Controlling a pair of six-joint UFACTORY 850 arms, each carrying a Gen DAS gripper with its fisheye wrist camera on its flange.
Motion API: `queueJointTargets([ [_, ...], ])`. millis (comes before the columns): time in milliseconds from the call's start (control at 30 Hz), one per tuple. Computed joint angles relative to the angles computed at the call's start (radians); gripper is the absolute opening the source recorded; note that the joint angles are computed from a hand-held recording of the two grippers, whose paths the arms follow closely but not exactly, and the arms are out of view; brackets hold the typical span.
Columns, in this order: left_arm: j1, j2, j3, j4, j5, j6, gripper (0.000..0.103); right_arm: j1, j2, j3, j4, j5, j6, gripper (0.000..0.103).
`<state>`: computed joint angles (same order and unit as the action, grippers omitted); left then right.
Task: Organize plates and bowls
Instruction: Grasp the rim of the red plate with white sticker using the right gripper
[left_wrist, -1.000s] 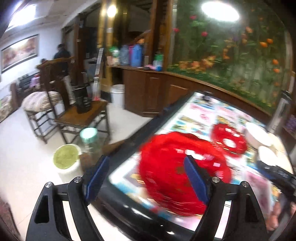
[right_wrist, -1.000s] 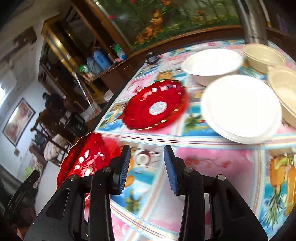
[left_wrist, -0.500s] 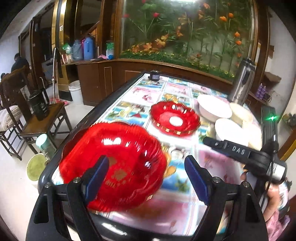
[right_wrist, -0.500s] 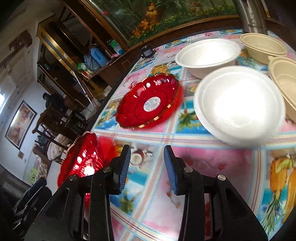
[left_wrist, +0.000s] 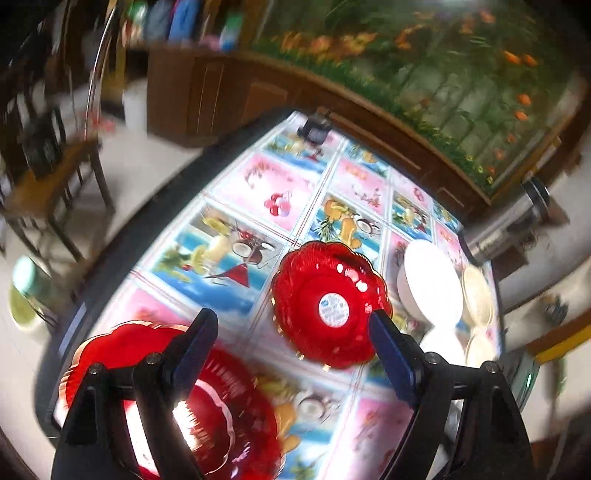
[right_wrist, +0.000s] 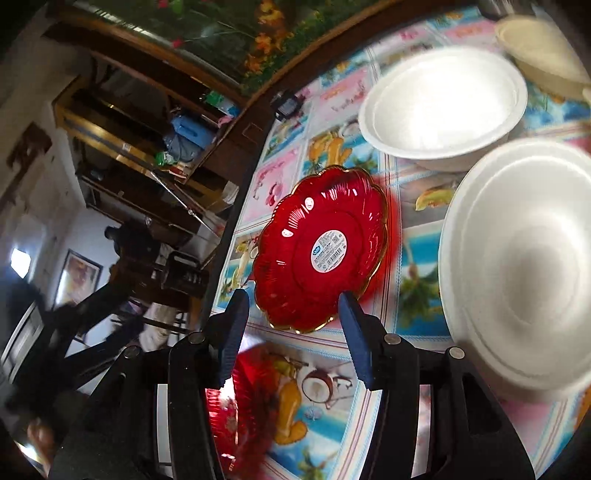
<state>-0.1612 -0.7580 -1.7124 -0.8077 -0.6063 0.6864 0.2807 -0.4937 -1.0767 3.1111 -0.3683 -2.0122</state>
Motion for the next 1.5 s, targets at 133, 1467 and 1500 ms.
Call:
queueJointTargets([
  [133,-0.015,-0.122,-0.17,0.117,-0.089,-0.187,0.084,-0.013,-0.01,0.001,-0.075,-0.012,0.088,0.051],
  [1467,-0.061,-0.49,-0.7,0.321,-0.414,-0.345,0.079,-0.076,-0.114,-0.099,-0.346,0.062,0.47,0.04],
  [1500,-0.063,-0.48,-0.682,0.327,-0.402,-0.334,0.078,-0.079,-0.117,-0.099,-0.36,0.065,0.489,0.034],
])
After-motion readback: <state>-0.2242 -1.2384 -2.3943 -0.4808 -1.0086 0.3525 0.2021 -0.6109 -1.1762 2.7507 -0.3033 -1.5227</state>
